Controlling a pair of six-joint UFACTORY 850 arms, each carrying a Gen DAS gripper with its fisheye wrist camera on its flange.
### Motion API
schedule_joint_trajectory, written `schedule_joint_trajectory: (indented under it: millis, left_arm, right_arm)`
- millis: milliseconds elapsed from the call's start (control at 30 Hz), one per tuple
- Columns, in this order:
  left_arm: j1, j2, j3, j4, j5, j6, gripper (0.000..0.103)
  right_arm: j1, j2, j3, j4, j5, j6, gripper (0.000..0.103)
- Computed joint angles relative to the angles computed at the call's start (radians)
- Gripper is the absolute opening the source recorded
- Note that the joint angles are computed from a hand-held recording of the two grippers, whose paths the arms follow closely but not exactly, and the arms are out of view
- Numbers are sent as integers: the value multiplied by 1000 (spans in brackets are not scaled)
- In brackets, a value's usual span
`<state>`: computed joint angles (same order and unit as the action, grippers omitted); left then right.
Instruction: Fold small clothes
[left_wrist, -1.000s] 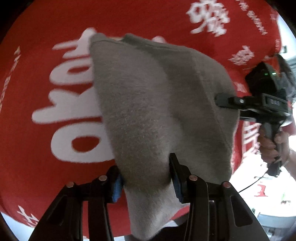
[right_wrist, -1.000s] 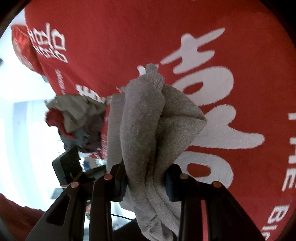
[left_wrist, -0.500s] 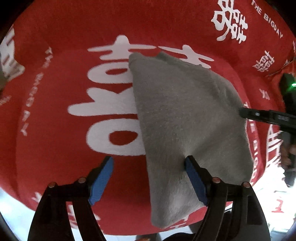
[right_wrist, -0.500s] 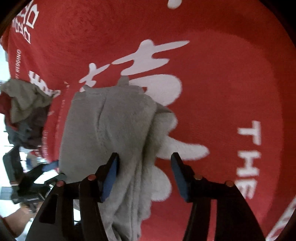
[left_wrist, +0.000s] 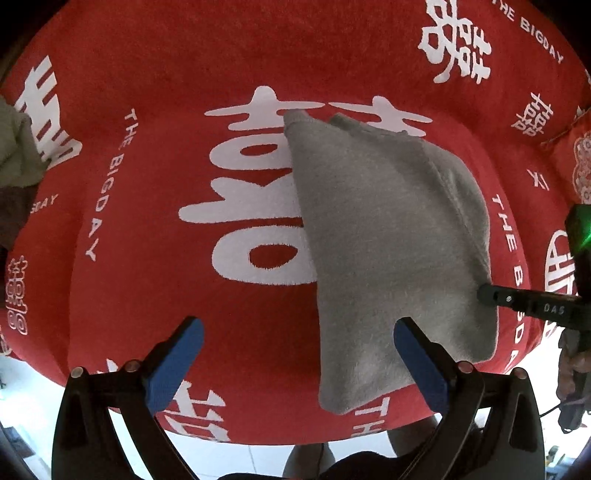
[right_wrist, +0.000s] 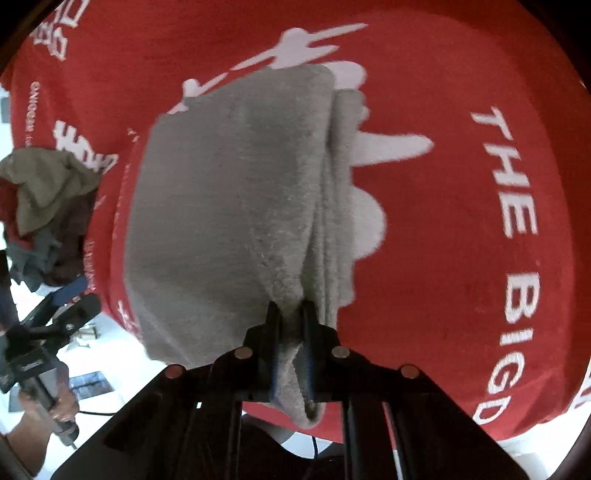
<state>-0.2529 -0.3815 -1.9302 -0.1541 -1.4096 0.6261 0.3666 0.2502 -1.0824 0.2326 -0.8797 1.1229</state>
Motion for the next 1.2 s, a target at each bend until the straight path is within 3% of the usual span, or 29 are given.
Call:
schedule_joint_trajectory:
  millis: [100,200,367,400,500,567,633,833,900,1200]
  left_arm:
    - [-1,11,7,12,-1,-8,103]
    - [-7,23,7,42,-5,-25,103]
    - [-19,33,-22,85,-25,-48,103]
    - [-21,33,-33,91,-30,-51,103]
    - [-26,28,-68,97,-52,-57,103]
    - [-33,24,-93,114,-66,-65,103]
    - [-40,13,-125,131,-91,-73,103]
    - [-55,-13,-195,160,-154,-95,103]
    - [-59,-26,-222,167,-182,-106,103]
    - [-66,-73,-331,192,-269,-130,103]
  right_arm:
    - [17,-3,-30,-48,-56,58,14]
    - [38,-24,-84,-92,-172,128,14]
    - [83,-62,-192,-137,-303,193,21]
    - [93,-73,-221,-150,-319,204,27]
    - [122,-119,-310,-186,-360,229,58]
    - [138,-150,-368,-214,-389,242,66]
    - [147,-194,-442,-237,-432,244,82]
    - [174,-263,-577,-298,-515,264,91]
    - [182,-281,-613,-307,-560,259,102]
    - [168,-350,-749,-297,-695,232,103]
